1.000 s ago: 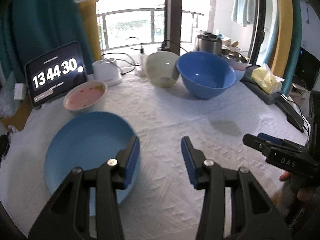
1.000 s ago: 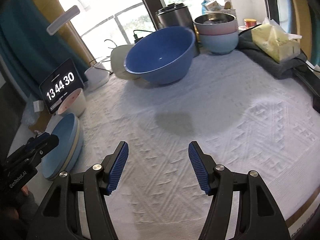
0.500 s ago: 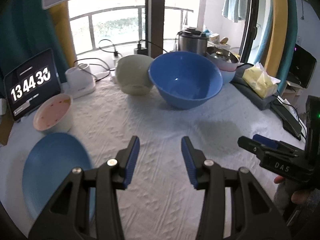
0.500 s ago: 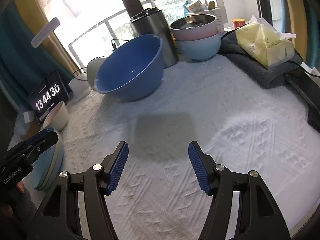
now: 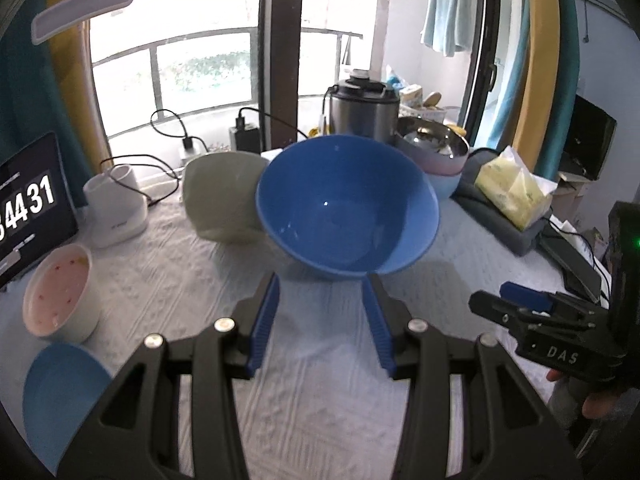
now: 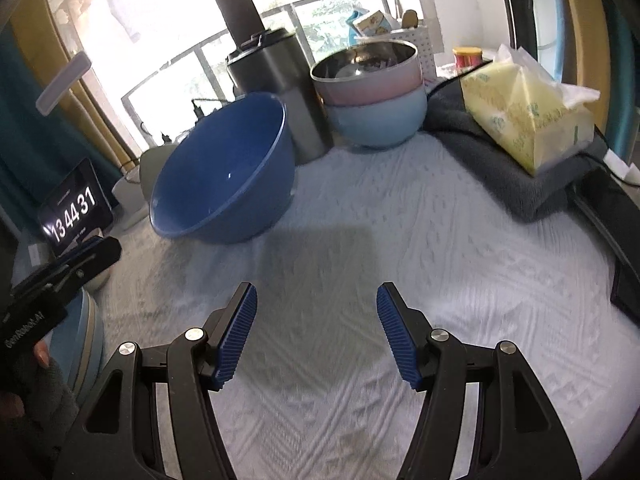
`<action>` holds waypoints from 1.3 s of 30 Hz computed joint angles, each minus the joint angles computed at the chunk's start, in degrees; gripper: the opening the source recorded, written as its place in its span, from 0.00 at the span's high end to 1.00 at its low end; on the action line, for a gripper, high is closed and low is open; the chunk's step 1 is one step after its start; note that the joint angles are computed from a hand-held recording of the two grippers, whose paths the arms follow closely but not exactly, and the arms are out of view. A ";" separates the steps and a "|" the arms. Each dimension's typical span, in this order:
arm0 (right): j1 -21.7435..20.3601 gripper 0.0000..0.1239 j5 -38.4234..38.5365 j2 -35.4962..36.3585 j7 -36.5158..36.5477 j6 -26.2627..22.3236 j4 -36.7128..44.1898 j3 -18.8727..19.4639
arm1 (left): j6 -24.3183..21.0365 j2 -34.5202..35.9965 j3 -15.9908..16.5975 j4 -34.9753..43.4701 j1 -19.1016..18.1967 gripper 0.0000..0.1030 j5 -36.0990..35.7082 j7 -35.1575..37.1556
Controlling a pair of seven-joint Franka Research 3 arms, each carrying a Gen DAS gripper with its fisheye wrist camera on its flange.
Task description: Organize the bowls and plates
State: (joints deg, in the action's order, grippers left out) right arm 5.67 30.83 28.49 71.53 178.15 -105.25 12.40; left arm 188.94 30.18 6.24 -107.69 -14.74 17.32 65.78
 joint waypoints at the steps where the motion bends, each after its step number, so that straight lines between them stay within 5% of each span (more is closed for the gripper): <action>1: 0.22 0.47 -0.14 0.36 0.16 0.21 0.72 -0.18 | -0.22 0.72 -0.64 1.04 0.66 0.56 -0.02 0.11; 9: -0.26 0.47 -0.86 3.59 0.09 0.39 6.67 0.93 | -1.59 4.33 -5.50 6.25 5.48 0.56 0.93 0.77; 19: 2.76 0.47 -3.02 7.58 1.62 -2.64 14.27 -1.65 | -2.62 8.68 -0.60 12.32 2.20 0.56 0.48 -1.60; 34: 9.12 0.47 -10.70 13.85 14.28 -9.48 22.33 -11.10 | -17.32 14.38 -6.92 21.89 6.75 0.56 3.35 -1.80; 39: 7.73 0.53 -11.58 14.40 14.94 -9.17 22.22 -9.69 | -20.29 15.71 -7.76 23.45 7.04 0.56 3.80 -1.36</action>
